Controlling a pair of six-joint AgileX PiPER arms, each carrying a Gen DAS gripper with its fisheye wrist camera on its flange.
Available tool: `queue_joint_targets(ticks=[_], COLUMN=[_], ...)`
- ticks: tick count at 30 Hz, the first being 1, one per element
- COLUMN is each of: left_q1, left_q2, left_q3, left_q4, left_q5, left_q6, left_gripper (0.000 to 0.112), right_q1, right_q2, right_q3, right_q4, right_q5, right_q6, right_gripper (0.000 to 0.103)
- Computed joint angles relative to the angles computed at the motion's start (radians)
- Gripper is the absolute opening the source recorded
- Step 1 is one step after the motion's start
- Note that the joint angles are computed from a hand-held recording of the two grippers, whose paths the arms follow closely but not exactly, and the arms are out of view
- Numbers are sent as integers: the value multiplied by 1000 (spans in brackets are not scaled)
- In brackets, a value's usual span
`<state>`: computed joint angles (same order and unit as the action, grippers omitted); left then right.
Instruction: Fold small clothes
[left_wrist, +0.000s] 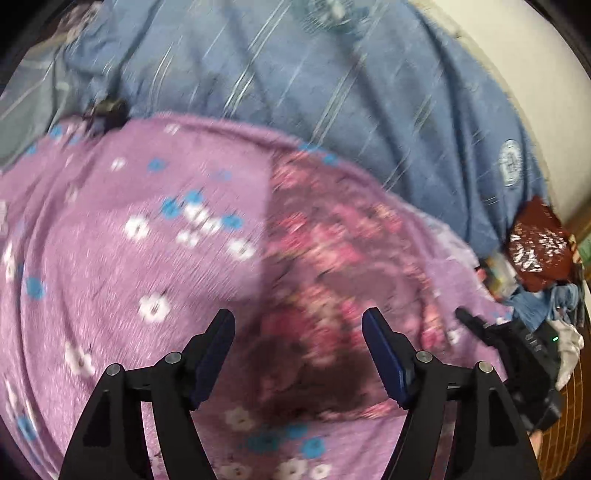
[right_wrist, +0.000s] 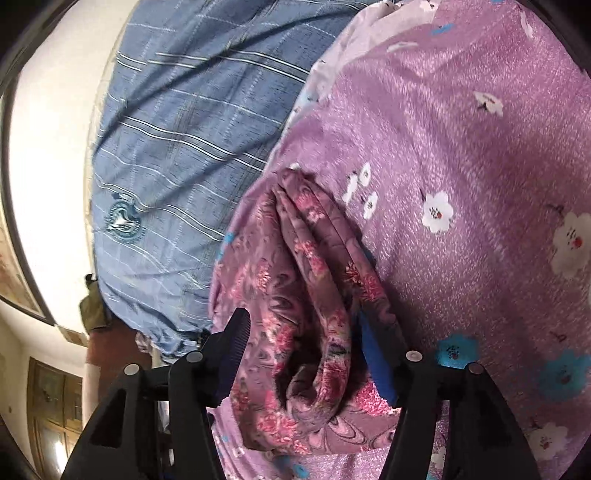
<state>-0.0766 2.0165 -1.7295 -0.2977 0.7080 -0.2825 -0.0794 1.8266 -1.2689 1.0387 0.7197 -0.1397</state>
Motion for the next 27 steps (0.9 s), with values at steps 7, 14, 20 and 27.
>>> queue_joint_targets(ticks=[7, 14, 20, 27], left_q1=[-32, -38, -68, -87], left_q2=[74, 52, 69, 139], left_q3=[-85, -69, -91, -232], left_q4=[65, 64, 150, 200], left_q5=[65, 42, 72, 201], left_q6=[-66, -59, -101, -108], left_gripper=[70, 70, 71, 71], right_q1=[150, 132, 98, 12], right_q2=[13, -107, -100, -74], right_q3=[-95, -9, -24, -35], right_q4=[-413, -385, -449, -401], right_q5=[-64, -169, -74, -4], right_q6=[198, 96, 156, 188], right_gripper=[30, 10, 10, 31])
